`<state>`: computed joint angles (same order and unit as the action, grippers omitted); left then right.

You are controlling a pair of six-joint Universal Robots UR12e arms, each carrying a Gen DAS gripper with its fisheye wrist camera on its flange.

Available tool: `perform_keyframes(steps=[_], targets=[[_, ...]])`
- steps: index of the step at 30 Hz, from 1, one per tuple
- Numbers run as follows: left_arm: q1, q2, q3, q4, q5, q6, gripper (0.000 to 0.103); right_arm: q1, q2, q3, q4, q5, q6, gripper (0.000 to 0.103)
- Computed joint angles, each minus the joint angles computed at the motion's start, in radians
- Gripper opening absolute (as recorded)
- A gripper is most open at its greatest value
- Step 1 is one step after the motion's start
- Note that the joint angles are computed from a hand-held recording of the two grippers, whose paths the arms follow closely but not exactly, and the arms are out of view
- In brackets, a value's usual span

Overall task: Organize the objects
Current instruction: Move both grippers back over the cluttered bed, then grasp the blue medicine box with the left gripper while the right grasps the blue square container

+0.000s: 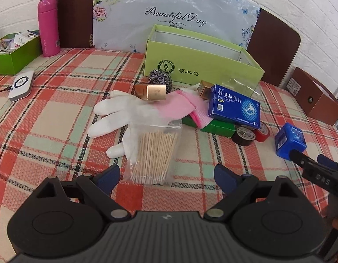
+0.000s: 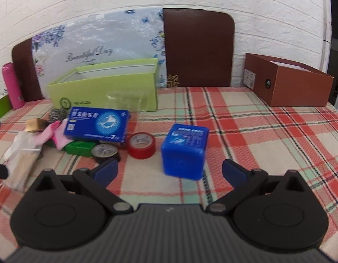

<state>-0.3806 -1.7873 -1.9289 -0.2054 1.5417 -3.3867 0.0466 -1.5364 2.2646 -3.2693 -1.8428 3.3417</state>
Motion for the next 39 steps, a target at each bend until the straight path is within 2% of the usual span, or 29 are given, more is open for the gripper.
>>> perform_keyframes(steps=[4,7,9,13,15,17,19,21,23,24,26,27,30,33,39], targets=[[-0.005,-0.01,0.014,0.025,-0.031,0.027,0.095,-0.01,0.063,-0.038,-0.003,-0.048,-0.021,0.101],[-0.014,-0.031,0.039,0.059,-0.034,0.074,0.095,-0.022,0.063,-0.038,0.015,-0.023,-0.013,0.057],[-0.019,-0.054,0.073,0.07,-0.035,0.093,0.095,-0.032,0.044,-0.018,0.007,0.021,-0.001,0.057],[-0.018,-0.125,0.179,0.083,-0.118,0.146,0.095,-0.046,-0.01,0.027,0.017,0.113,-0.008,0.057],[-0.025,-0.166,0.241,0.083,-0.126,0.173,0.095,-0.052,-0.039,0.05,0.024,0.152,-0.002,0.057],[-0.032,-0.21,0.299,0.088,-0.141,0.232,0.095,-0.055,-0.062,0.066,0.034,0.172,0.003,0.057],[-0.04,-0.246,0.351,0.055,-0.137,0.274,0.093,-0.054,-0.078,0.077,0.04,0.182,-0.001,0.057],[-0.045,-0.266,0.387,-0.027,-0.134,0.3,0.083,-0.055,-0.088,0.085,0.042,0.192,-0.004,0.057],[-0.043,-0.267,0.396,-0.122,-0.151,0.33,0.073,-0.056,-0.093,0.091,0.039,0.2,-0.005,0.057],[-0.04,-0.262,0.379,-0.127,-0.164,0.341,0.073,-0.059,-0.096,0.094,0.036,0.207,-0.002,0.057],[-0.043,-0.236,0.311,-0.057,-0.144,0.406,0.074,-0.064,-0.099,0.1,0.029,0.225,-0.001,0.057],[-0.045,-0.223,0.288,-0.066,-0.14,0.442,0.075,-0.067,-0.101,0.102,0.029,0.232,-0.004,0.057],[-0.033,-0.186,0.225,-0.106,-0.197,0.447,0.075,-0.071,-0.1,0.106,0.02,0.245,-0.014,0.058],[-0.038,-0.177,0.197,-0.074,-0.181,0.427,0.075,-0.075,-0.098,0.111,0.012,0.258,-0.012,0.058],[-0.051,-0.208,0.254,-0.063,-0.16,0.319,0.076,-0.078,-0.104,0.123,0.003,0.264,0.0,0.058]])
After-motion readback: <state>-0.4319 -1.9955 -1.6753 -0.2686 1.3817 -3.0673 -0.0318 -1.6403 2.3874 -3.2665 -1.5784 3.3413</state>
